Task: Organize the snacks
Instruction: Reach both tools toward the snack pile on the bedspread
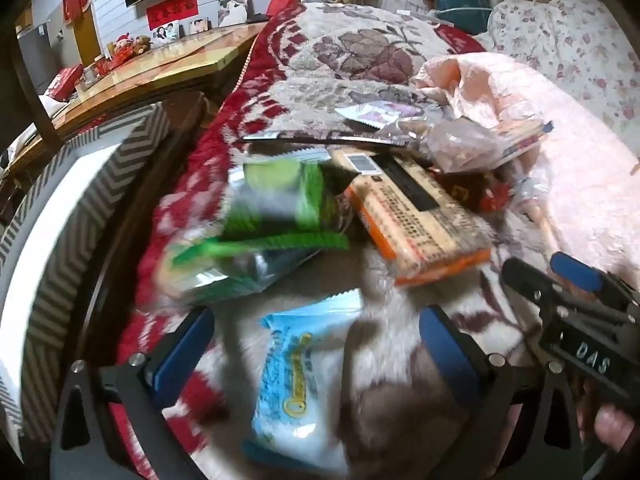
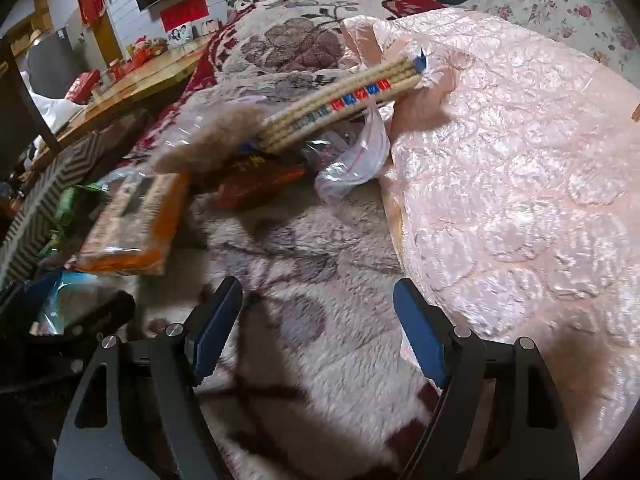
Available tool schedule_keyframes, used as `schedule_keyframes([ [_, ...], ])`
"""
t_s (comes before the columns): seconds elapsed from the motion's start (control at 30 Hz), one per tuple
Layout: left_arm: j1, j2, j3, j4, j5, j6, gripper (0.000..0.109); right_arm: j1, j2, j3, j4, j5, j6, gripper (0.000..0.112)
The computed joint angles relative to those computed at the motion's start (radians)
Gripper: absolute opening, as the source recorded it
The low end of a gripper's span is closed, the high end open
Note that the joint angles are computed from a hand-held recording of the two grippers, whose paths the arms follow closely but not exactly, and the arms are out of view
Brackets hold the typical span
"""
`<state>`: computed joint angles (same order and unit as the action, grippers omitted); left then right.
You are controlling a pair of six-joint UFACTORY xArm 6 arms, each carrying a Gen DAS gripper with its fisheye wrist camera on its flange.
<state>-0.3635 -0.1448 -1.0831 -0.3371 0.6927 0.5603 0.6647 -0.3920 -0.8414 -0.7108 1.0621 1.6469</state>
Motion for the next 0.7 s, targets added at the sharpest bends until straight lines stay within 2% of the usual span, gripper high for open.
schedule_keyframes([
  [0.2, 0.106, -0.045, -0.05, -0.079, 0.108, 0.033, 0.103, 0.049, 0.0, -0.06, -0.034, 0.041, -0.026, 0.079],
  [0.4, 0.179, -0.003, -0.124, -0.14, 0.156, 0.044, 0.103, 0.049, -0.007, -0.075, -0.023, -0.023, -0.042, 0.079],
  [0.5, 0.181, 0.003, -0.13, -0.152, 0.148, 0.056, 0.103, 0.055, 0.021, -0.105, -0.028, -0.044, -0.079, 0.079],
  [0.53, 0.187, -0.01, -0.108, -0.21, 0.119, 0.085, 0.103, 0.065, 0.026, -0.116, -0.03, -0.04, -0.091, 0.079],
  [0.57, 0.19, 0.002, -0.119, -0.226, 0.132, 0.092, 0.103, 0.069, 0.034, -0.126, -0.034, -0.041, -0.106, 0.079],
  [0.7, 0.175, -0.004, -0.118, -0.203, 0.137, 0.075, 0.103, 0.076, 0.061, -0.166, -0.034, -0.041, -0.163, 0.079],
])
